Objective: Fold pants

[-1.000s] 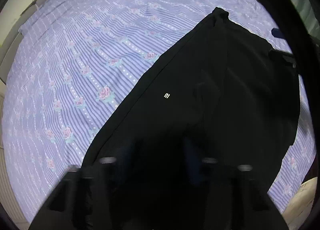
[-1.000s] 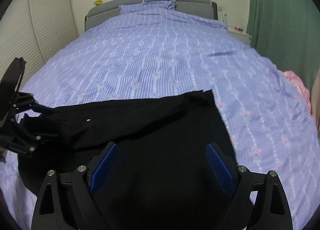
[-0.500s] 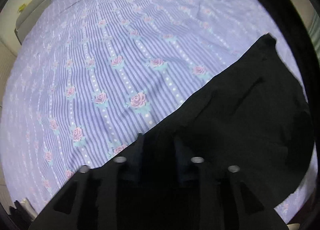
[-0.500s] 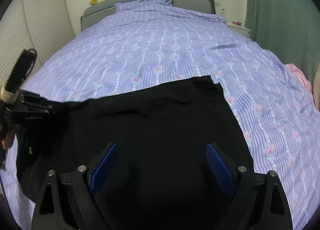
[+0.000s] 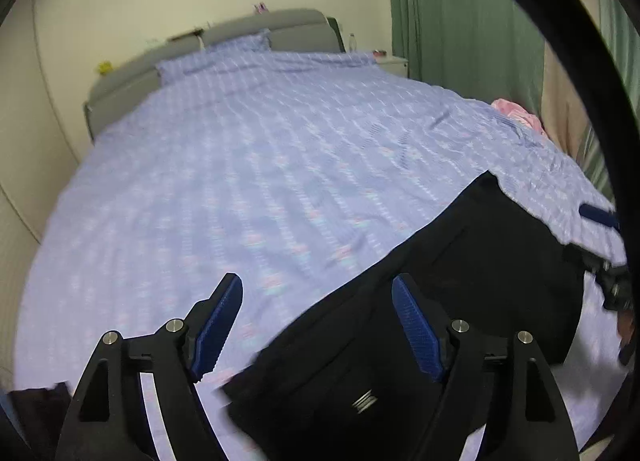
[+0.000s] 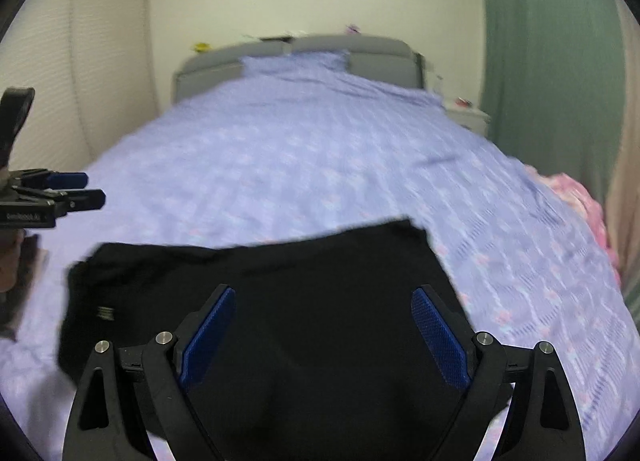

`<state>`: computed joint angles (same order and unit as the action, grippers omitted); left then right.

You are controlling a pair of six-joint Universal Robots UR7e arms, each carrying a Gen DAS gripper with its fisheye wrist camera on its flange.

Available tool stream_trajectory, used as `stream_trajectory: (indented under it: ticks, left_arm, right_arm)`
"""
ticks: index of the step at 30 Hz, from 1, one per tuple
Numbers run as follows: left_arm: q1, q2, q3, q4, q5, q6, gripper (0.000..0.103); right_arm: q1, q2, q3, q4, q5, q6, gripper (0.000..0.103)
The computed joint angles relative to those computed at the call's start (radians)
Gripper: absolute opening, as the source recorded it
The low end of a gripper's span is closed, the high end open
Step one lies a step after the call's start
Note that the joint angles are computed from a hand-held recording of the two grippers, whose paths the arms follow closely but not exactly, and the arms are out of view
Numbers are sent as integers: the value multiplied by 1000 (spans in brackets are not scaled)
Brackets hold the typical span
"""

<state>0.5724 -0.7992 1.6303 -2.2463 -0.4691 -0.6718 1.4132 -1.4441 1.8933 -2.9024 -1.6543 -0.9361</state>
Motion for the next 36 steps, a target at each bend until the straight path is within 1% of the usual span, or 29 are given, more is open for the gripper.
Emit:
stream_trajectory:
  ticks: [2, 4, 5, 6, 8, 9, 10, 11, 12, 14, 16, 17, 18, 21, 22, 24, 25, 26, 27, 29, 30, 32, 34, 35, 36]
  left_arm:
    - [-17, -72, 76, 49, 5, -48, 77]
    - [-18, -136, 155, 49, -26, -88, 77]
    - [-15, -172, 193, 55, -58, -120, 77]
    - [-14, -199, 236, 28, -85, -134, 77]
    - [9, -224, 294, -49, -131, -131, 77]
    - [25, -229, 316, -93, -150, -128, 76]
    - [45, -192, 310, -156, -161, -104, 76]
    - [60, -183, 325, -215, -174, -86, 74]
    - [70, -189, 352, -272, -190, -69, 74]
    - [93, -187, 386, -392, -234, -20, 72]
    - [117, -156, 389, -489, -266, 18, 72]
    - [124, -146, 394, -520, -274, 25, 69]
    - [130, -135, 396, -543, -282, 30, 64]
    - [150, -104, 395, -600, -326, 46, 62]
    - [159, -92, 390, -602, -336, 42, 62]
    - [169, -85, 381, -579, -345, 20, 57]
    - [170, -77, 371, -551, -329, -7, 54]
    - [169, -75, 365, -533, -322, -20, 43]
    - [165, -74, 360, -522, -313, -31, 36]
    - [154, -78, 359, -530, -300, -31, 30]
    - [147, -81, 359, -533, -291, -34, 29]
    - [136, -80, 341, -483, -254, -63, 29]
    - [142, -70, 311, -393, -223, -114, 30]
    - [157, -62, 284, -327, -229, -161, 31]
    - [174, -56, 265, -287, -249, -204, 36]
  right_arm:
    - [32, -5, 35, -8, 1, -2, 91]
    - [58, -2, 73, -33, -12, -4, 91]
    - [74, 3, 94, -45, -22, -11, 91]
    - [87, 9, 114, -56, -34, -14, 91]
    - [110, 23, 154, -74, -54, -16, 91]
    - [121, 34, 171, -86, -76, -17, 91]
    - [125, 37, 187, -97, -89, -22, 91]
    - [128, 42, 202, -108, -98, -27, 91]
    - [135, 50, 219, -123, -115, -32, 91]
    - [139, 55, 238, -138, -132, -42, 91]
    - [141, 60, 255, -158, -150, -55, 91]
    - [141, 61, 260, -164, -154, -59, 91]
    - [140, 61, 264, -168, -158, -61, 91]
    - [133, 59, 268, -161, -166, -56, 91]
    - [132, 63, 265, -161, -170, -52, 91]
    - [127, 72, 257, -161, -176, -43, 91]
    - [126, 74, 254, -160, -180, -37, 91]
    - [124, 79, 249, -157, -183, -30, 91]
    - [122, 78, 248, -154, -183, -24, 91]
    - [116, 72, 249, -149, -176, -12, 91]
    - [113, 68, 249, -147, -172, -6, 91]
    - [109, 60, 248, -141, -162, 8, 91]
    - [105, 62, 242, -141, -153, 23, 91]
    - [104, 62, 242, -149, -155, 26, 91]
    - [104, 64, 243, -166, -161, 28, 91]
